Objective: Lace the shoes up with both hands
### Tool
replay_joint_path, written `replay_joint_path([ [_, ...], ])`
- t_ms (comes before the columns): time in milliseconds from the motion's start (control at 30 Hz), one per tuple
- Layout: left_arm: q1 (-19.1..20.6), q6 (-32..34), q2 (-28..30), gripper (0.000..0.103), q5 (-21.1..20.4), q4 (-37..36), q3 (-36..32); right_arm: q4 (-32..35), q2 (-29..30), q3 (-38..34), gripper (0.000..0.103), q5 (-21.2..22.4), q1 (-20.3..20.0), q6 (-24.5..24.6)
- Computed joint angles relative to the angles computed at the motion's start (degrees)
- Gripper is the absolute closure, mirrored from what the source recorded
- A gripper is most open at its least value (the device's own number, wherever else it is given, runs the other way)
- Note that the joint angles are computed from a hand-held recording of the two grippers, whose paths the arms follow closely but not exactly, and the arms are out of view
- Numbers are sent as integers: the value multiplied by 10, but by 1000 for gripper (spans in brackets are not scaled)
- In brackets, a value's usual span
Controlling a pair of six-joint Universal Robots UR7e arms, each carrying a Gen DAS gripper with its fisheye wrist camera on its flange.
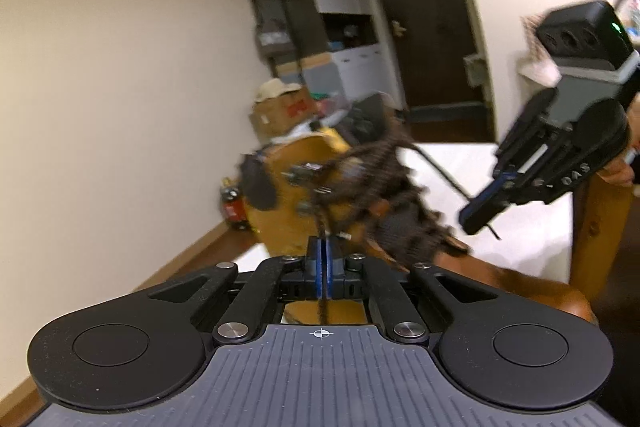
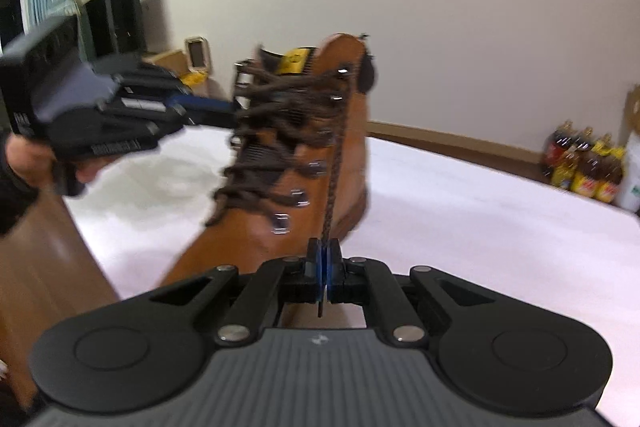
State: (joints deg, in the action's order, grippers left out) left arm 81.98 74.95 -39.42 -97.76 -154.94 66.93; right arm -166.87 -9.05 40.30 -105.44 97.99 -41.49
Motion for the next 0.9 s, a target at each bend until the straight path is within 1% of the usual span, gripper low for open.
replay_joint_path([
  [67, -1, -2, -1, 102, 6, 8, -1, 14, 18, -29, 100, -10, 5, -4],
  [133, -3, -7, -3, 102, 23, 13, -2, 13, 26, -37, 100, -13, 4, -3],
  [200, -4, 7, -5, 102, 35, 6, 6, 23, 33, -51, 100, -18, 4, -5],
  [267, -5, 8, -8, 102, 36, 3, 10, 16, 30, -41, 100, -21, 3, -6],
  [367, -4, 6, -8, 102, 33, 0, 11, 20, 36, -46, 100, -30, 3, -5],
  [533, -2, -20, -11, 101, 29, -33, 24, 3, 24, -24, 100, -21, 4, -6],
  [600, 1, -26, -6, 99, 28, -34, 16, -6, 20, -13, 100, -19, 4, -10],
  [633, 0, -32, -11, 96, 35, -36, 23, -13, 19, -8, 100, -17, 4, -14],
  [800, -5, -50, -26, 95, 62, -68, 57, -48, 4, 29, 98, -18, 4, -3],
  [833, -5, -54, -28, 95, 64, -74, 62, -60, -1, 41, 97, -18, 4, -1],
  [900, -3, -66, -40, 94, 66, -95, 84, -91, -16, 79, 91, -16, 5, 7],
])
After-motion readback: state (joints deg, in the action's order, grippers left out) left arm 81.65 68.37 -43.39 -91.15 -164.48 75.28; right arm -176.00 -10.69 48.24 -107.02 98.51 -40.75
